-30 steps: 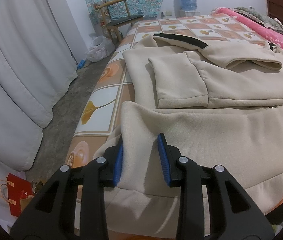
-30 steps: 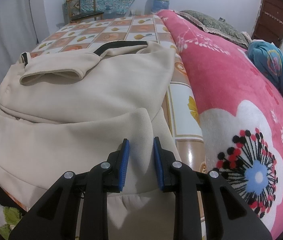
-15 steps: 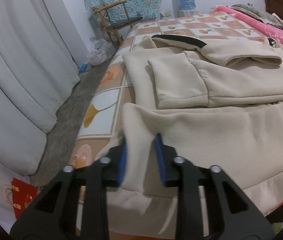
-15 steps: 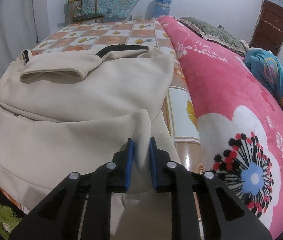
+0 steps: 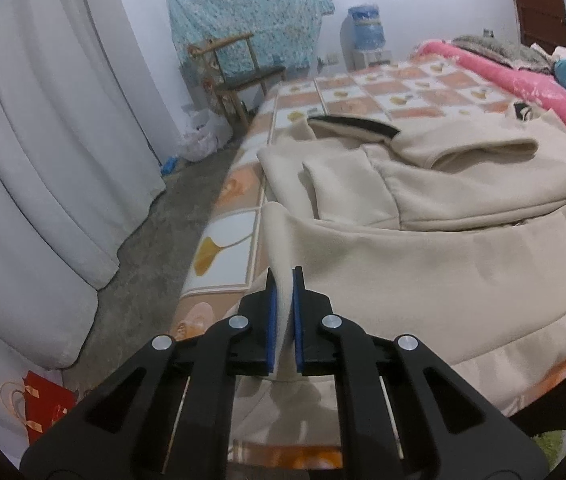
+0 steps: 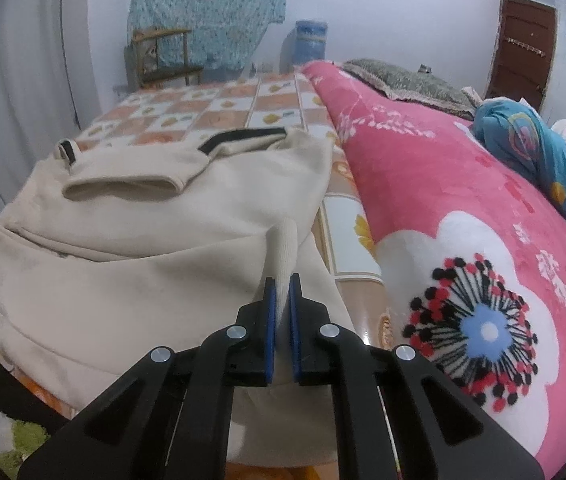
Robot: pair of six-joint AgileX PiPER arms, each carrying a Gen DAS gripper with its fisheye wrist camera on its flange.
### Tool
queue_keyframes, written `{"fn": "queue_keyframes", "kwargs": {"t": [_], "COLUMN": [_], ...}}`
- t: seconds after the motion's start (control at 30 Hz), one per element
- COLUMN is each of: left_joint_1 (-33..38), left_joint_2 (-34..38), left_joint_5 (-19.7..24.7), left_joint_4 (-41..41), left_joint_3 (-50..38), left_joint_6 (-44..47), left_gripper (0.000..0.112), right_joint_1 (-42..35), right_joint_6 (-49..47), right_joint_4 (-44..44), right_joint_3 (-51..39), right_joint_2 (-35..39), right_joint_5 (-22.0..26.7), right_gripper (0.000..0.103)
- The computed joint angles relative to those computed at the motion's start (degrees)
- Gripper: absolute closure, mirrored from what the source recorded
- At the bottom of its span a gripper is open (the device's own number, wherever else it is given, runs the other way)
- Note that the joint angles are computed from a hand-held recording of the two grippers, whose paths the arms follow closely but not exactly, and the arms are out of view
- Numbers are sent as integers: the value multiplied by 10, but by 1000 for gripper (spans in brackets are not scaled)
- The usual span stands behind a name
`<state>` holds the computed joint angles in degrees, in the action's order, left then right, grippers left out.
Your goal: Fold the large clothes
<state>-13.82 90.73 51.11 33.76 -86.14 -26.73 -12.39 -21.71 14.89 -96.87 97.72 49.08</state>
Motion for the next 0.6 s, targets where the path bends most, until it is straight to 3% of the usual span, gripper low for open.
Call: {"fn": "queue_keyframes", "kwargs": {"t": [0.33,0.6], "left_joint_1": [-58,-47], "left_joint_2": [-117,-123], "left_joint_5": [-7,-39], "left_joint_4": [85,88], "left_joint_3": [67,28], "left_joint_6": [-105,-99], "left_gripper": [107,107], "right_joint_1": [-48,-59], "right_joint_6": [-85,-127], "right_joint_4": [118,175], "right_joint_3": [107,52], "right_joint_2": [-108,-107], "right_joint_5": [-57,-56], "right_gripper": [97,97]}}
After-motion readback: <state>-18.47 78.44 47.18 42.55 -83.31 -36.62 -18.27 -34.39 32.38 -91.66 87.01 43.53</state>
